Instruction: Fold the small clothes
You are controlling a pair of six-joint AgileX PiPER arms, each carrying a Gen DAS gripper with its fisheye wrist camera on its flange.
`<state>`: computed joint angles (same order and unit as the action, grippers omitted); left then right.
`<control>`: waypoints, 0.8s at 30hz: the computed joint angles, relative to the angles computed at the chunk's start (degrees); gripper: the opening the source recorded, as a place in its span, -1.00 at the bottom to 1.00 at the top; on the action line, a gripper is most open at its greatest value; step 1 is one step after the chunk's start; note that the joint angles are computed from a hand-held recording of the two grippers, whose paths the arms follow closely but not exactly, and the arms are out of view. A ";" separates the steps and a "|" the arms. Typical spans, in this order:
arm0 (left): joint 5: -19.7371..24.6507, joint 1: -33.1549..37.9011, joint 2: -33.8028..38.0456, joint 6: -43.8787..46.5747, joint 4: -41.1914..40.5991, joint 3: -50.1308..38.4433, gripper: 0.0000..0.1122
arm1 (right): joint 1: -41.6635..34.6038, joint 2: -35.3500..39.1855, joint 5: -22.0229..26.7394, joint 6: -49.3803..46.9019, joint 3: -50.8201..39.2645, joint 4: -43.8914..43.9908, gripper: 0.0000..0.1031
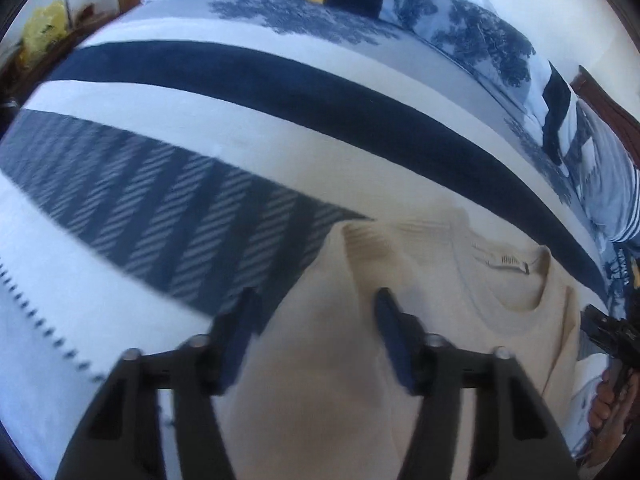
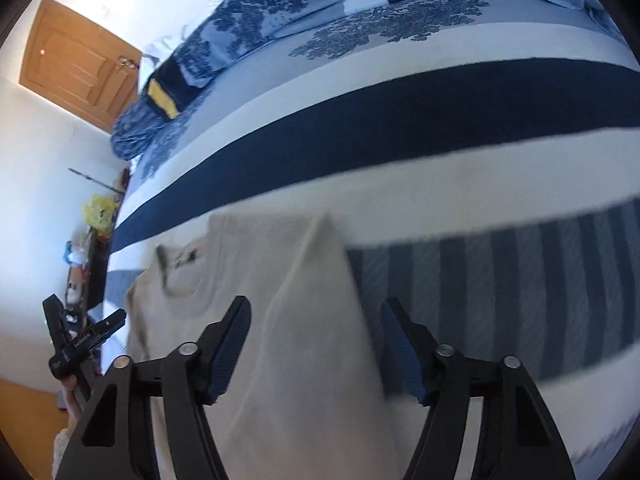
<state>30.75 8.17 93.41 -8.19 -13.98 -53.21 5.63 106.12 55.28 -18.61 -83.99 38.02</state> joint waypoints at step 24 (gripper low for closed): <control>27.73 11.02 -39.25 5.16 -6.56 -0.64 -0.90 | 2.01 -22.28 4.63 7.72 3.53 -11.07 -0.91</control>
